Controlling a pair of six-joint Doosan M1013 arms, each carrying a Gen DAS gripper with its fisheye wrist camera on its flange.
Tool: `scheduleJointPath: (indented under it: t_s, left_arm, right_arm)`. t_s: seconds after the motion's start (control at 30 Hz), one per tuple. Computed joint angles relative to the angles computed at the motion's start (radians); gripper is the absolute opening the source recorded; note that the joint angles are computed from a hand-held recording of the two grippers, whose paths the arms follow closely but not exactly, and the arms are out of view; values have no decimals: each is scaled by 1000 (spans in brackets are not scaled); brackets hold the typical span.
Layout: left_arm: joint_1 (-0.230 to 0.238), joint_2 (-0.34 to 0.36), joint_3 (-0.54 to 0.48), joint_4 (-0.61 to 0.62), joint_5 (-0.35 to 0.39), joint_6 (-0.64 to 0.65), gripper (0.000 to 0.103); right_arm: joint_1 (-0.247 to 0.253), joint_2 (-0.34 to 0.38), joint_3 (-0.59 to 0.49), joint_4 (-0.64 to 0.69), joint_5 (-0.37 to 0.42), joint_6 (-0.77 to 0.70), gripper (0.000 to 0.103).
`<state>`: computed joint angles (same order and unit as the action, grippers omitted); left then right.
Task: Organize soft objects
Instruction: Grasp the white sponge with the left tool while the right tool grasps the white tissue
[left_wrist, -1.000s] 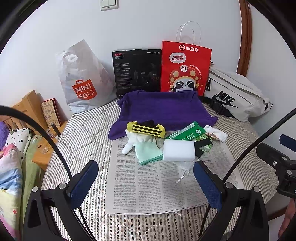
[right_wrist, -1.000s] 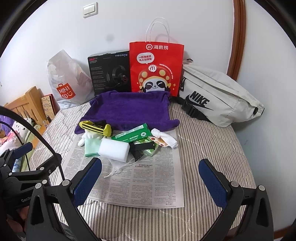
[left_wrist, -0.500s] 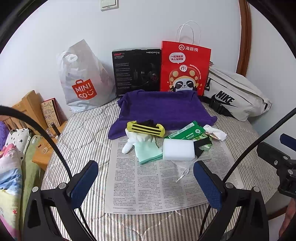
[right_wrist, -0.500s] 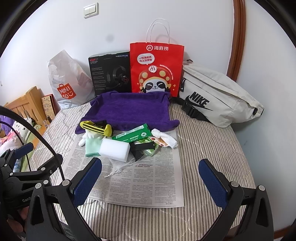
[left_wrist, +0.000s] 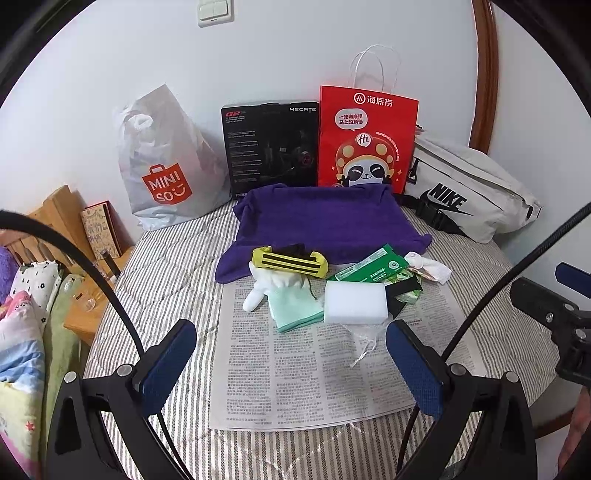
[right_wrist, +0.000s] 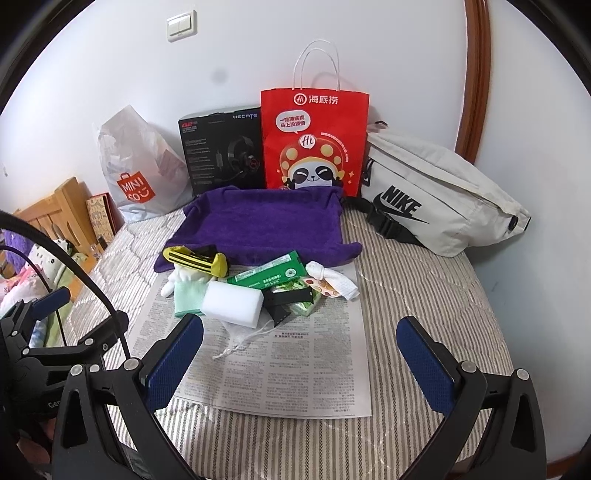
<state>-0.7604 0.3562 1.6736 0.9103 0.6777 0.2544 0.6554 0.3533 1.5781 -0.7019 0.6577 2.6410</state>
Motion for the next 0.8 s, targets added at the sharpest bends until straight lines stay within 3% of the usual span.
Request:
scheduleJointPath:
  t_s: [0.2, 0.33, 0.57, 0.8]
  left_arm:
    - [9, 22, -13, 1, 27, 3, 103]
    - [32, 41, -17, -31, 7, 18, 103]
    - [90, 89, -35, -163, -29, 97, 103]
    - [113, 142, -72, -274, -74, 196, 103]
  right_arm:
    - [-17, 24, -17, 39, -7, -41, 103]
    - [-33, 49, -32, 86, 0, -77, 103]
    - [-55, 93, -60, 146, 31, -128, 103]
    - [-75, 131, -81, 194, 43, -184, 103]
